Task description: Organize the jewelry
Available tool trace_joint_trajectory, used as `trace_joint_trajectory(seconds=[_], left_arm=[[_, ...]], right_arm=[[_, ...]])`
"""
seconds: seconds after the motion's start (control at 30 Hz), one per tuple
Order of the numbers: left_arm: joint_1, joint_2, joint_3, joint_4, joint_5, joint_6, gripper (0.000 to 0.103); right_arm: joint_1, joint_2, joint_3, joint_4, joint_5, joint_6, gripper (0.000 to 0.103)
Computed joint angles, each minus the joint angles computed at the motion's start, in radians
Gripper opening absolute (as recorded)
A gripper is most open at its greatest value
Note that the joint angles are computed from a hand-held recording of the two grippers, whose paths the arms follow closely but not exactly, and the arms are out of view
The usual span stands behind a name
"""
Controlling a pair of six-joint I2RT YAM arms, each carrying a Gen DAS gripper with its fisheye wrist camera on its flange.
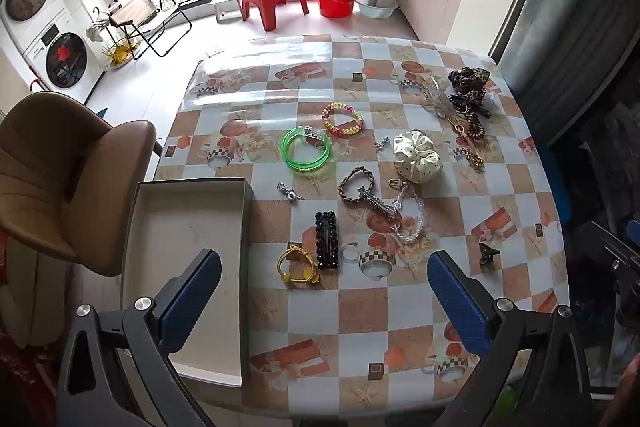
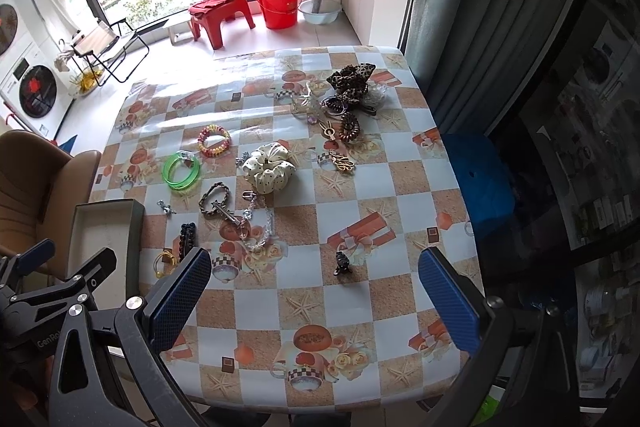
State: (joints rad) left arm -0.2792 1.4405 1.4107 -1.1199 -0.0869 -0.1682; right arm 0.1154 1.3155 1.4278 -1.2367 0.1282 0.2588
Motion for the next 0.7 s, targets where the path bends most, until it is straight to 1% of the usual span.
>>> trace_joint_trajectory(seconds=[0.7], left_arm=[[0.001,0.003,0.003,0.001,0.0,0.004,0.103]], right_arm=[[0.004,0.004,-0.002,0.0,0.006,0.004,0.103]])
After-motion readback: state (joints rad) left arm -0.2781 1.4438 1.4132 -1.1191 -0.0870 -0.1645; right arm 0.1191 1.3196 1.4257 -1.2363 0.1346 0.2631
